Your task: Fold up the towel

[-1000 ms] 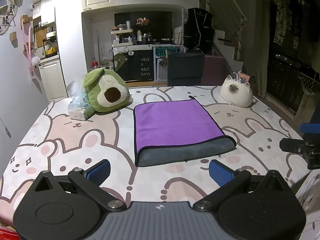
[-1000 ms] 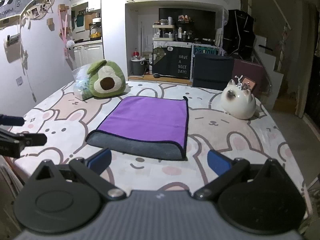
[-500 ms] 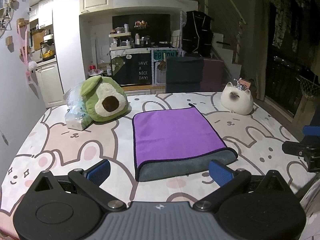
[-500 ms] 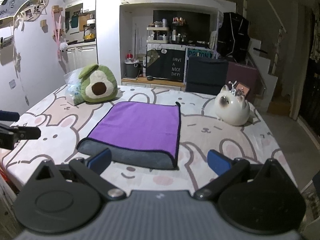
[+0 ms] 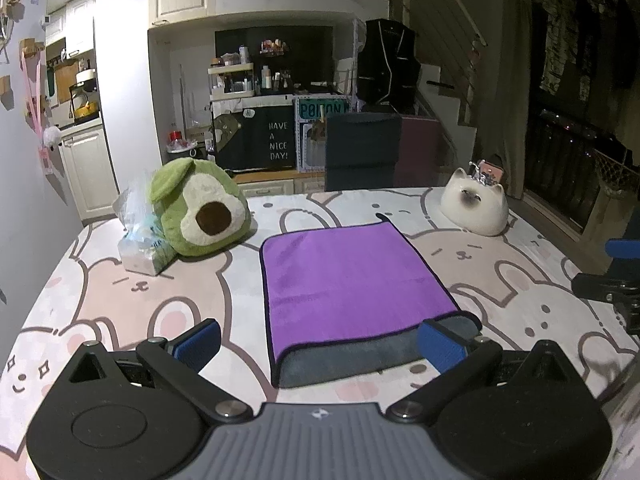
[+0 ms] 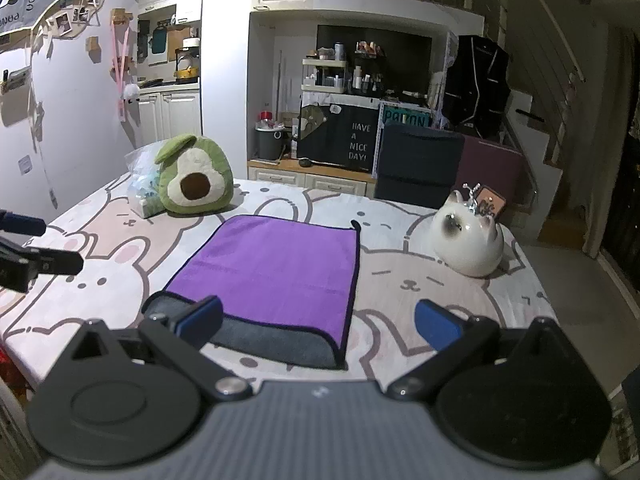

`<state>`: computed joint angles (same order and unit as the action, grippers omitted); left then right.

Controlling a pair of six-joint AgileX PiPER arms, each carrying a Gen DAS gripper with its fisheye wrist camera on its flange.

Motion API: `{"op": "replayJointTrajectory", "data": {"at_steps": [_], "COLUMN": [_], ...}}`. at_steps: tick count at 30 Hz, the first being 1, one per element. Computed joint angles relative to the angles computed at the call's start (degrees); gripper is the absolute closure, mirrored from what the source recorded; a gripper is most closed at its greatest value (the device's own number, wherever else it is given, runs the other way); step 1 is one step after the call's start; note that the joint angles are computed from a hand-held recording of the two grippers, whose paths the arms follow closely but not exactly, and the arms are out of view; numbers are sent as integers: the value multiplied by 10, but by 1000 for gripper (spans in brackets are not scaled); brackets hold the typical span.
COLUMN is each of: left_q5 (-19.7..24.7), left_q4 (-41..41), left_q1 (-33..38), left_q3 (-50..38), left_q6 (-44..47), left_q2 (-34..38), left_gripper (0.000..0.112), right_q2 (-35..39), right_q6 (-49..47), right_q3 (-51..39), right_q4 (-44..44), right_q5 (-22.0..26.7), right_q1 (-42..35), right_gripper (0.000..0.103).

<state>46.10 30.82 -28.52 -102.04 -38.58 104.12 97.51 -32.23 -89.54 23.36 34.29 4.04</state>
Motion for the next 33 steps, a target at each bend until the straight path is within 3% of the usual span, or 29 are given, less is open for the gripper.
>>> {"op": "replayJointTrajectory", "data": {"at_steps": [5,10,13,22,30,33], "left_q5": [-12,-36,-38,-30,-42,-46], "left_q4": [1,-3,-23,-50,-43,-66], "left_q1": [13,27,38,60,77,89], "left_q3": [-31,-42,-63,-132,-159,-171], "left_q6": [25,46,63,94,114,138], "left_q2": [23,37,51,106,146,161], "left_gripper": [9,9,9,9,9,9], "right_q2": [24,64,93,153,190,195], "right_q6": [-18,-37,-53,-38,-64,-86], "right_q3": [-34,-97,-141,-223,-243,-219], "right_q4": [9,21,39,19,11,13], "right_q5": [7,45,74,92,57,8], "right_q1": [-7,-18,-27,-29,-17,-9], "right_gripper": [1,1,1,1,1,1]}}
